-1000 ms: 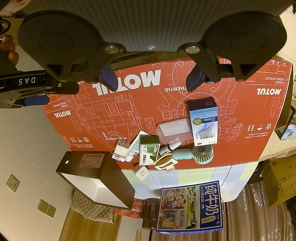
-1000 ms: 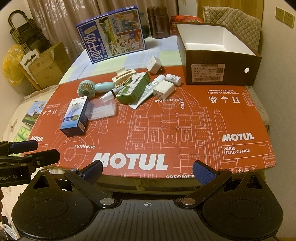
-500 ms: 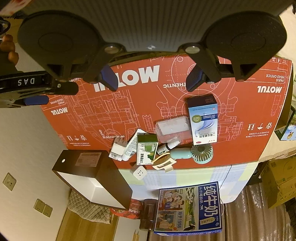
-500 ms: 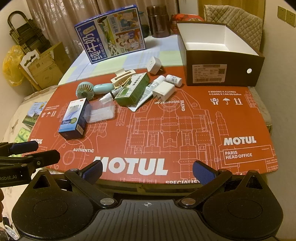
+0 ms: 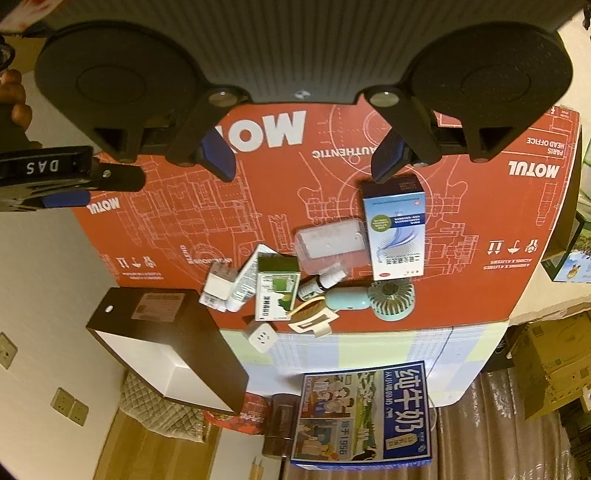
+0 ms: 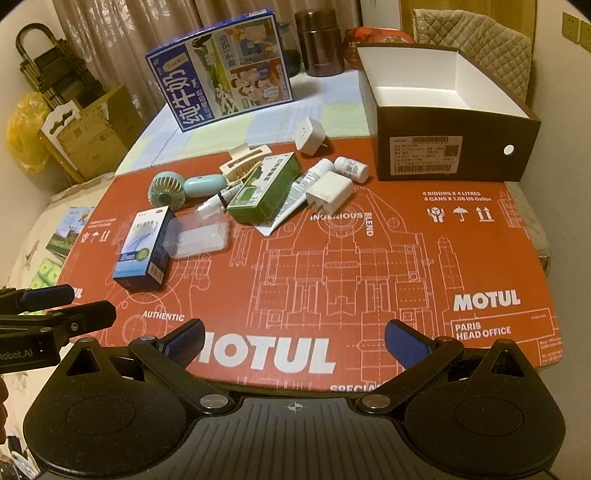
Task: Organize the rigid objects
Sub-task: 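Reach the left gripper to the blue-white medicine box and close on it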
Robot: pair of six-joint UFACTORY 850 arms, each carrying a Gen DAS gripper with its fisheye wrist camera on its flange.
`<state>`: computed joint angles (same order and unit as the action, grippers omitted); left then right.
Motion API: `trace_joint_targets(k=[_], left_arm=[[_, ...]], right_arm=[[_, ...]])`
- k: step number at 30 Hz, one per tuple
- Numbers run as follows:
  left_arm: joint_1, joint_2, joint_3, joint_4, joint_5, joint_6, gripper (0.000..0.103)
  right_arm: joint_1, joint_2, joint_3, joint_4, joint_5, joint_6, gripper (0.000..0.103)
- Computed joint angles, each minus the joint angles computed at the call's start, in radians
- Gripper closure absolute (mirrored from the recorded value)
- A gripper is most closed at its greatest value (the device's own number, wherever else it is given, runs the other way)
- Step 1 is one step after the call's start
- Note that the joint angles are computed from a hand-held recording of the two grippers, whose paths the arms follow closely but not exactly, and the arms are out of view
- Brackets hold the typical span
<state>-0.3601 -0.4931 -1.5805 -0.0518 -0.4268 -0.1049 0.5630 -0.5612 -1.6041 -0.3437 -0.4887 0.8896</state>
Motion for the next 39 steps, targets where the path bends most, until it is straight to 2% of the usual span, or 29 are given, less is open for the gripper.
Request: trace_joint_targets(k=[6,22,39], left_arm=[[0.018,-0.045,-0.045,0.021,-0.034,-0.038,0.025],[0.040,-0.170,-0.174,0.153,-0.049,-0.166,0.025],[0.062,-0.398,-0.474,0.267,-0.204,-0.252,0.026]], right_arm=[[-0.027,-0.014,0.000,0.031,0.051,-0.043,0.002],[-0.099,-0.104,-0.079,0.145,0.152,-0.265,0.002],[-0.181,-0.215,-0.218,0.415,0.118,-0.615,0.002]])
